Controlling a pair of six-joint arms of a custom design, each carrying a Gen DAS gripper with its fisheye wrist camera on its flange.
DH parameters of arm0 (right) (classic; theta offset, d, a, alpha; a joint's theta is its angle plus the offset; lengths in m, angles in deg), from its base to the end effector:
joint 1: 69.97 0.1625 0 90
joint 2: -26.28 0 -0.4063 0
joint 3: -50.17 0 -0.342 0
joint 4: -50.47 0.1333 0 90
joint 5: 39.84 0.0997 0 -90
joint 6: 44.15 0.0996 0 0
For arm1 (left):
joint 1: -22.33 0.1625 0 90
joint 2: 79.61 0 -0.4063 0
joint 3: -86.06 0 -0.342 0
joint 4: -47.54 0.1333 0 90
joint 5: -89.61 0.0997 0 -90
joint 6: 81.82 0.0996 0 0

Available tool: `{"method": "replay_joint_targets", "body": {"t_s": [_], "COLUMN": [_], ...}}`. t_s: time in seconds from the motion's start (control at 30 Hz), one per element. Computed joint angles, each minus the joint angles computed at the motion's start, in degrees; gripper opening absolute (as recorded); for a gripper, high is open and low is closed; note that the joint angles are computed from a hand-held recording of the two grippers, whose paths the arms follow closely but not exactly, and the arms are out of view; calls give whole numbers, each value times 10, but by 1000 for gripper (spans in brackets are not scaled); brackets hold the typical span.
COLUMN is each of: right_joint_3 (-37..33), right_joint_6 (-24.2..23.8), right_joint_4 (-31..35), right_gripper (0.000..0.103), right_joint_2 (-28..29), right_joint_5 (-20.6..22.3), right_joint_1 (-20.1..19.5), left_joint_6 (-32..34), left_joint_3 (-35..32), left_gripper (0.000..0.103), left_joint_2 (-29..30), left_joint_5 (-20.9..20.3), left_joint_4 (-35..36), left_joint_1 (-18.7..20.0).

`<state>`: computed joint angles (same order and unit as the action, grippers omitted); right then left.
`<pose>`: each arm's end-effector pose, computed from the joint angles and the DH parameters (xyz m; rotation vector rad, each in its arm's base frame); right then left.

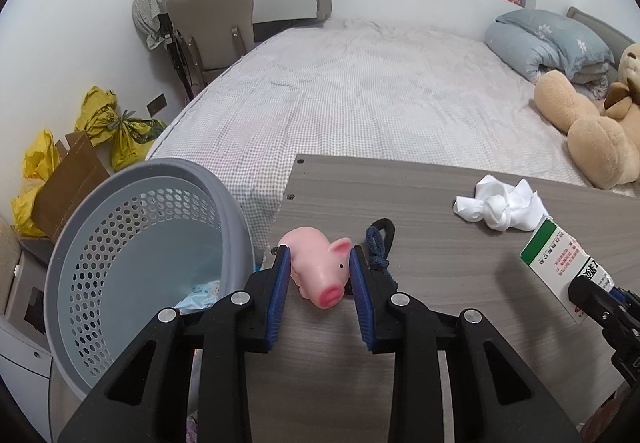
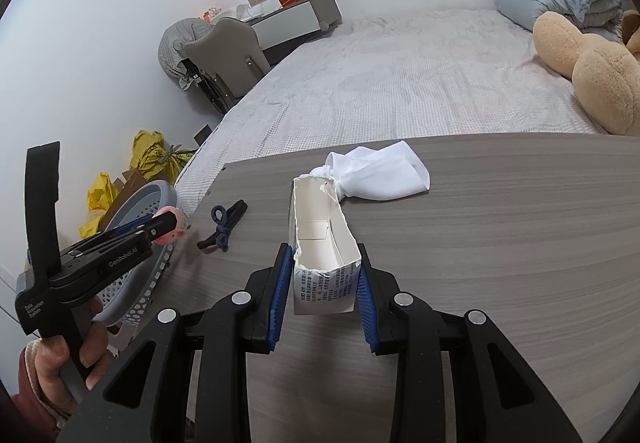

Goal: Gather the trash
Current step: 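Carry the pig toy and carton over the wastebasket with both tools, then open the left tool to drop the pig while the right tool drops the carton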

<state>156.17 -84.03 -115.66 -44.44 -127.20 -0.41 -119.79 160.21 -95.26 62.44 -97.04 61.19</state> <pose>-0.0642 -0.5671 0.3384 0.4754 -2.6393 0.8945 -0.3796 -0.5908 -0.0717 0.2934 2.1466 -0.8753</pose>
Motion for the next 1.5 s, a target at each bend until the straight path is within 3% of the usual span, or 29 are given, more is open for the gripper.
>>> {"method": "replay_joint_targets", "body": {"t_s": [0.3, 0.77, 1.03, 1.5], "right_joint_3": [30, 25, 1, -51], "right_joint_6": [-8, -5, -3, -12], "right_joint_4": [-16, 4, 12, 41], "right_gripper": [30, 30, 30, 30], "right_joint_2": [-17, 45, 106, 186], "right_joint_5": [-9, -31, -55, -89], "right_joint_1": [32, 131, 180, 216], "left_joint_6": [18, -84, -117, -112], "left_joint_3": [73, 216, 265, 298], "left_gripper": [30, 30, 30, 33], "left_joint_2": [-41, -153, -198, -227], "left_joint_5": [20, 66, 51, 22], "left_joint_4": [-65, -41, -28, -53], "left_joint_1": [-19, -8, 20, 58]}}
